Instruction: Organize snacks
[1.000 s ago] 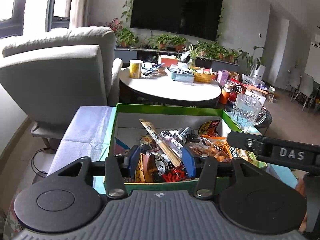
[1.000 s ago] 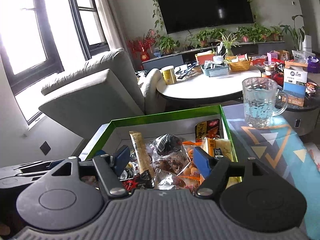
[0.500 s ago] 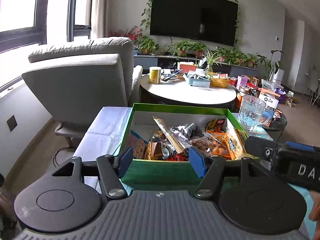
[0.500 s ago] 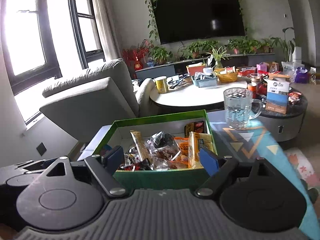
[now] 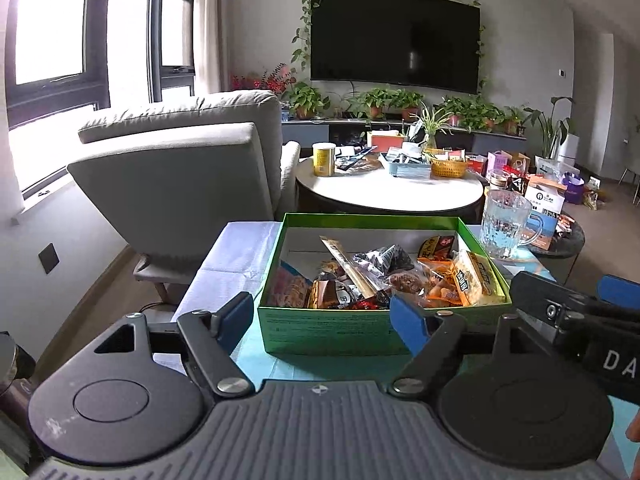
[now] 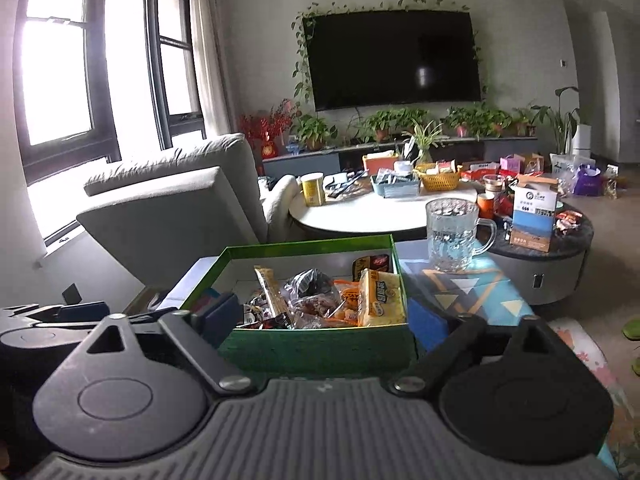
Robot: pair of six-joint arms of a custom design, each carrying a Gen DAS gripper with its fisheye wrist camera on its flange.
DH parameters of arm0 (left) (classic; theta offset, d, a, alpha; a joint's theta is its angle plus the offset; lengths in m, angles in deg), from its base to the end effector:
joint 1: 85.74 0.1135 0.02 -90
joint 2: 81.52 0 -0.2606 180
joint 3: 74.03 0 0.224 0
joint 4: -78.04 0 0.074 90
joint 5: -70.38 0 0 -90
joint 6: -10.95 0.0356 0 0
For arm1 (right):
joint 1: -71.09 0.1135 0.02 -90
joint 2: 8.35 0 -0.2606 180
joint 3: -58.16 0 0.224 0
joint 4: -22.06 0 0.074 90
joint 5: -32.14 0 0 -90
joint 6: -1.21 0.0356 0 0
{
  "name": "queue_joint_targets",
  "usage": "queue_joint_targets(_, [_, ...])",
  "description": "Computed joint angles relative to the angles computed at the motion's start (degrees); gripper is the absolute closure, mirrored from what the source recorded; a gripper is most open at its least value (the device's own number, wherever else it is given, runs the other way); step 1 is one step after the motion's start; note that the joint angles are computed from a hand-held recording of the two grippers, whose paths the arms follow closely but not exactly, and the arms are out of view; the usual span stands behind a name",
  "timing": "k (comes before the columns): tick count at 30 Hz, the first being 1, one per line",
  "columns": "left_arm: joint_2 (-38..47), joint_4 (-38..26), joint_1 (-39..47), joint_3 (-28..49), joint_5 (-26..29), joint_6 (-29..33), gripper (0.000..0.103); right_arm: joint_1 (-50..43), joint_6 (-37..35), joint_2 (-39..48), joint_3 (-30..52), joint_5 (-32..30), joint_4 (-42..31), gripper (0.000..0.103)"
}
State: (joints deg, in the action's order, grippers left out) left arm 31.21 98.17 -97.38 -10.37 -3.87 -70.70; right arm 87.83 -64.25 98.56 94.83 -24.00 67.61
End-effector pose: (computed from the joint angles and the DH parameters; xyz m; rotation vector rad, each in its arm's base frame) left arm 0.3528 -0.0825 0.1322 0.5240 2.0033 -0.3203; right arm 0.2601 0.0575 0.1088 0.4967 1.8615 -0.1115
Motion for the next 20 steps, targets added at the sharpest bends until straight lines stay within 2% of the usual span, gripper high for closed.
queue_joint_targets(11, [-0.83,7.71,-0.88,-5.18,-2.53,0.19,0.03,0.36,1.14,-0.6,-1.62,-0.55,0.85,0.045])
queue_joint_targets(20, [-1.52,4.64,-1.3,-4.44,-2.92,0.36,0.03,0.45,1.31,-0.71,-2.25,-0.49,1.43,0.045])
